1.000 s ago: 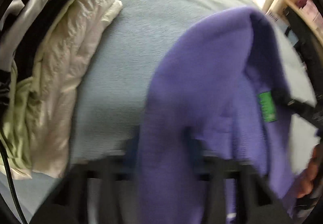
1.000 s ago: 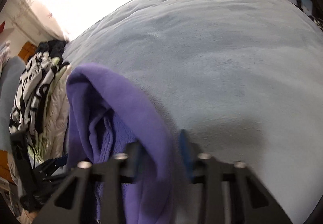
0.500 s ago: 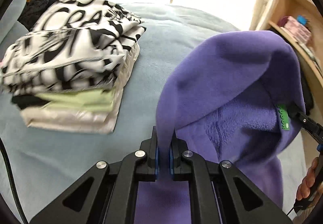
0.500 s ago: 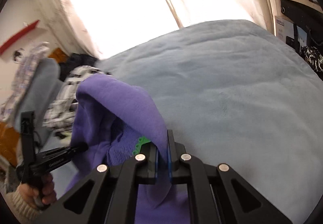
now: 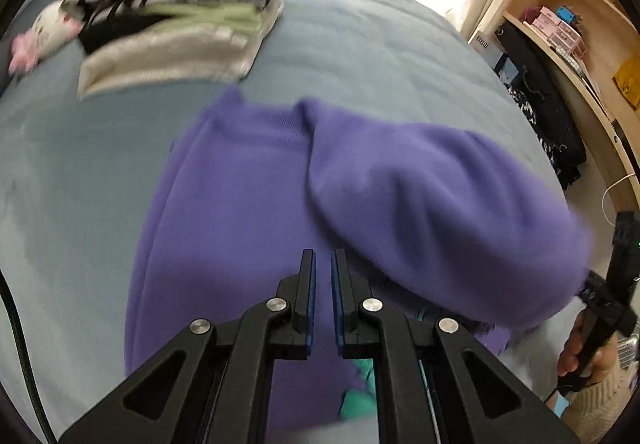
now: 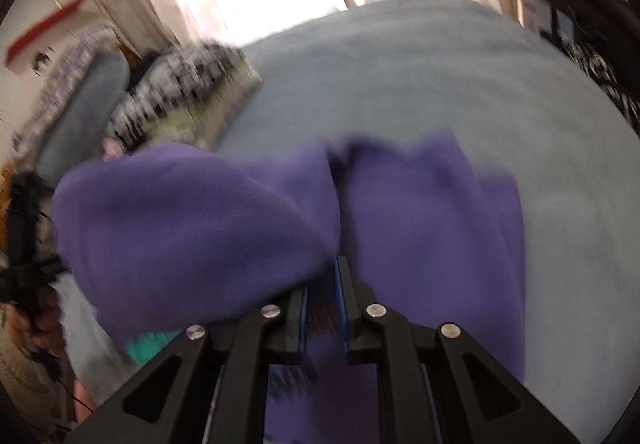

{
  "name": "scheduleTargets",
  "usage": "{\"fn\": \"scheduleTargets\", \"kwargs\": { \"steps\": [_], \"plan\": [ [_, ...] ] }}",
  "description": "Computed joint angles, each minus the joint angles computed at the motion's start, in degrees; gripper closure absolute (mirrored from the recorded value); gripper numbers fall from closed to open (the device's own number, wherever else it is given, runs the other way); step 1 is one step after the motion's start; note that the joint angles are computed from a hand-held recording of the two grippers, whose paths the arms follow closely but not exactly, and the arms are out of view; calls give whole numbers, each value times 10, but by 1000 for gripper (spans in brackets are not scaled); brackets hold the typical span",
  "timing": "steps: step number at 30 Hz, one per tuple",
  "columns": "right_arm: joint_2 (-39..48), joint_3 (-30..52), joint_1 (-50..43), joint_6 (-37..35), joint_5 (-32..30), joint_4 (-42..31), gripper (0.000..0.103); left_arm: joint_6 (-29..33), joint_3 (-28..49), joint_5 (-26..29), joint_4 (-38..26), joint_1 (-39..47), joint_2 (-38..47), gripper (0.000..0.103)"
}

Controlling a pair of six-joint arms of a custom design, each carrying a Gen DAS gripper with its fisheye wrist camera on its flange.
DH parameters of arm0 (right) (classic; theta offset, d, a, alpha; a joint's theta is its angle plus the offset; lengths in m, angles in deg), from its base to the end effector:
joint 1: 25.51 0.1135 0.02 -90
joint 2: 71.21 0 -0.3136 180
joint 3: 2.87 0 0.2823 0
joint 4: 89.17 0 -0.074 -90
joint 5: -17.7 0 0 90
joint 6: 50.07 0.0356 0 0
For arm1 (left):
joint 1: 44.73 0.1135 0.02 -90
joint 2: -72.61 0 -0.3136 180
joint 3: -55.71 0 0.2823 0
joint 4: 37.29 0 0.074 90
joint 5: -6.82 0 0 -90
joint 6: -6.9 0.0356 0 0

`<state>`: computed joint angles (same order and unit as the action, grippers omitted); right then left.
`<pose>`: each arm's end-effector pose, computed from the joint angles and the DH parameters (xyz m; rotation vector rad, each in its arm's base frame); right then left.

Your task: Fold large clothes

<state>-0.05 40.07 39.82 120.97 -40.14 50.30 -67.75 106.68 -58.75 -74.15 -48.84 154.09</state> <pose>0.1029 0.1786 0.1798 0.4741 2.4504 0.2397 0.2560 -0.0332 0.1821 0.5638 2.6052 -0.5215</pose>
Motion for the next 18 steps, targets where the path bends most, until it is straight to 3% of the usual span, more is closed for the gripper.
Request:
{"fn": "scheduleTargets", "kwargs": {
  "steps": [5,7,10,11,14,16,18],
  "plan": [
    [51,-2,98,130,0,-13,91,49,-20,35,-25,47,7,94],
    [50,-6,122,159,5,-11,72,61,-24,52,-34,55,8,88],
    [46,0,162,199,30,-17,57,83,-27,95,-60,63,4,71],
    [46,1,176,209,39,-12,56,91,-26,111,-67,65,8,62],
    [32,-3,186,199,53,24,49,103,-28,170,-73,65,23,47],
    [17,-13,185,194,62,51,40,104,-30,214,-71,67,42,44],
    [4,-29,176,183,70,90,39,90,-26,245,-58,63,76,43]
  ]
}}
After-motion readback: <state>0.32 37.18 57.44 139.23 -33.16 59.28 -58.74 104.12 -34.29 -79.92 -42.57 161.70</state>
